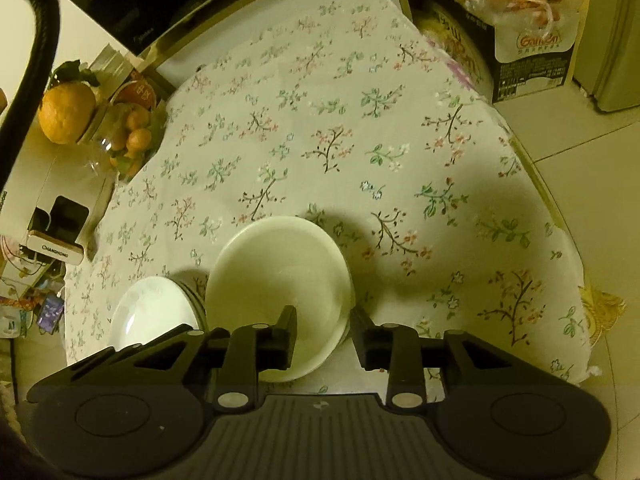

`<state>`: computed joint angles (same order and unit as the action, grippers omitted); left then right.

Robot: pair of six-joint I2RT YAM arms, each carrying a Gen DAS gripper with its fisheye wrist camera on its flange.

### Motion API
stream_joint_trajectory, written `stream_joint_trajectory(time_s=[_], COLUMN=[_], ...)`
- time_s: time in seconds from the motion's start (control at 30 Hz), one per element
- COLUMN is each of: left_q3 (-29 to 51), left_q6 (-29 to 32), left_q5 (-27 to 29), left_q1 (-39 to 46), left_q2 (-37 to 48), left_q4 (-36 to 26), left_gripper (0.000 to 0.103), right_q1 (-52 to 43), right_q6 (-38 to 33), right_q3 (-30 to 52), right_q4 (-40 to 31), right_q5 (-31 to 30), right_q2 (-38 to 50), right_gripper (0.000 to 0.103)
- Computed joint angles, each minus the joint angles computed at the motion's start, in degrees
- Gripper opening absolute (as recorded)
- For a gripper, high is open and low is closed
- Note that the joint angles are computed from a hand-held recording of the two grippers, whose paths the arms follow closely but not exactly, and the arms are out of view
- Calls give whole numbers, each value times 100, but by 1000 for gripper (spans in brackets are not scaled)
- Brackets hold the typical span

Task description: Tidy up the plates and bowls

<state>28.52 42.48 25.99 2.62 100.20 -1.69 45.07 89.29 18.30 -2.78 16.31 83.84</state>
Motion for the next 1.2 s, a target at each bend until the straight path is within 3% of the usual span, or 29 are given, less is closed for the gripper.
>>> stream_joint_trajectory(time_s=[0.1, 0.27, 0.47, 0.63, 0.73, 1.03, 1.2], left_q3=[88, 228, 242, 312, 336, 412, 430], left_q6=[-71, -277, -299, -362, -408, -616, -710], left_q5=[124, 287, 466, 552, 552, 315, 211], left_q1=[77, 127, 161, 202, 226, 103, 59], left_q2=[-33, -7, -187, -272, -276, -63, 39], left_q4=[-147, -359, -502, -607, -604, -324, -173], left_gripper=[32, 34, 43, 66, 74, 91, 94], right_q1=[63, 399, 407, 470, 583, 492, 365], right_q6=[5, -31, -107, -114, -33, -30, 88], right_q3=[23, 339, 305, 432, 537, 489, 363], right_q4=[-107, -809, -977, -1196, -1430, -1422, -1291], right_q5=[153, 795, 950, 1095, 1252, 1274, 1179], right_q2=[-65, -170, -389, -363, -364, -370, -344], right_gripper=[32, 43, 67, 80, 87, 91, 92])
